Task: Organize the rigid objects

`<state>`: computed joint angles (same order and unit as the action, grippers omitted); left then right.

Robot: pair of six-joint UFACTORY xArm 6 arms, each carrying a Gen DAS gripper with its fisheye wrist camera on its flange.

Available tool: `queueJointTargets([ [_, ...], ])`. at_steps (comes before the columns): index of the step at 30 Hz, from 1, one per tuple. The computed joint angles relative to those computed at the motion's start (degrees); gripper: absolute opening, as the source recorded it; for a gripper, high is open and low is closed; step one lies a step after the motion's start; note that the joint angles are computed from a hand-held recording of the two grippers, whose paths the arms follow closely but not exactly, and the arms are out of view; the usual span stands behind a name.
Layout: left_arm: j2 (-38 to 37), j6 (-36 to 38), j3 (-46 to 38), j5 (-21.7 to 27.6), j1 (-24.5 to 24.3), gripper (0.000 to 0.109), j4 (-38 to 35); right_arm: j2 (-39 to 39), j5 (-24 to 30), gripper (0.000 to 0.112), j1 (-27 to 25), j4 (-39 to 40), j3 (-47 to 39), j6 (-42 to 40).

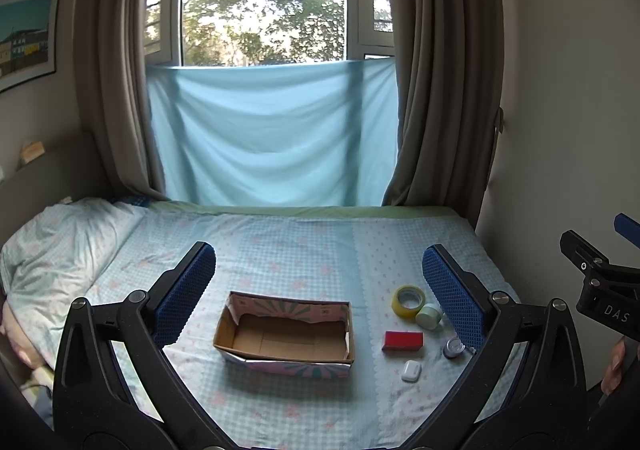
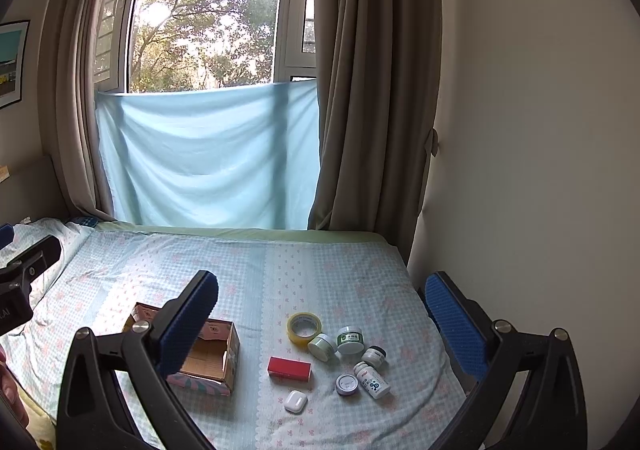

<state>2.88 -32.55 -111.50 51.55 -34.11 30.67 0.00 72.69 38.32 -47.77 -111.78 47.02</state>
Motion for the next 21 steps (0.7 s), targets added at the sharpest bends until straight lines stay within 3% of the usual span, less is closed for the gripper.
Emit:
queueJointTargets([
  [21, -1.04, -0.49, 1.79, -1.17, 0.15, 0.103, 0.13, -1.38, -0.21, 0.103, -0.12, 0.09, 1.42, 1.41],
])
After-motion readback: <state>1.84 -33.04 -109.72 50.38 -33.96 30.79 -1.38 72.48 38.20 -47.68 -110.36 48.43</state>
